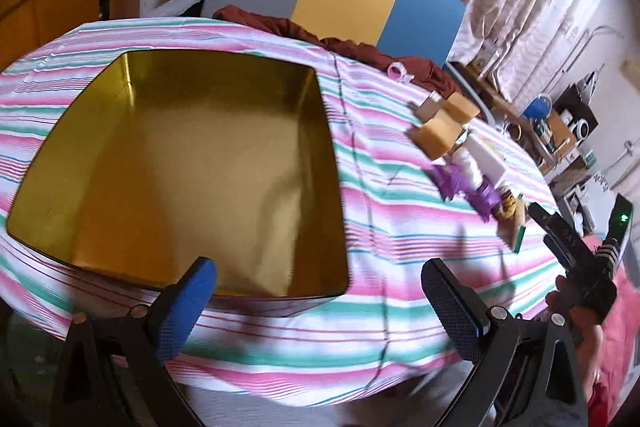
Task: Organize objects
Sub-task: 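Grasp the rice-cracker bar packet with the right tool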
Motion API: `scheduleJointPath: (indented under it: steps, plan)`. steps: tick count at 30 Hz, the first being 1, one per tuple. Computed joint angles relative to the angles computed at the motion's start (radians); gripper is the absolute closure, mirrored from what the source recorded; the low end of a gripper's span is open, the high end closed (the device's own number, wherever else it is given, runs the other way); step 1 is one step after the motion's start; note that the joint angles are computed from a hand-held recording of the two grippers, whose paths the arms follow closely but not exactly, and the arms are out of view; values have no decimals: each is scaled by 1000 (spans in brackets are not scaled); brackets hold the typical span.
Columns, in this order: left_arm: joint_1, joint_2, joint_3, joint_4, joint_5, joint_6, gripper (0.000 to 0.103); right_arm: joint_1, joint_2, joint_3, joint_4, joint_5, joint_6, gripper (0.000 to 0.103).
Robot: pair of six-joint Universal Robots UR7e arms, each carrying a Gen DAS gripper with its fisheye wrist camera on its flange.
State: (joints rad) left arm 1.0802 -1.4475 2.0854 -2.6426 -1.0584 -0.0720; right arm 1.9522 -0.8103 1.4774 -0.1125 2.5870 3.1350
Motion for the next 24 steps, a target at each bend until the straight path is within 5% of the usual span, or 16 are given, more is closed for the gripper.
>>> scheduleJointPath:
  steps: [6, 10, 15, 24]
  plan:
    - [-16, 35, -4, 12, -44, -52, 0, -69, -73, 31, -5, -1, 49, 20]
    - [-31, 49, 6, -5, -44, -67, 0, -144, -82, 1, 133, -100, 194, 24]
    - [-61, 64, 12, 3, -20, -51, 0, -210, -109, 35, 173, -244, 314, 33]
    - [-97, 135, -11, -16, -53, 52, 0, -197, -48, -14, 165, -143, 161, 51]
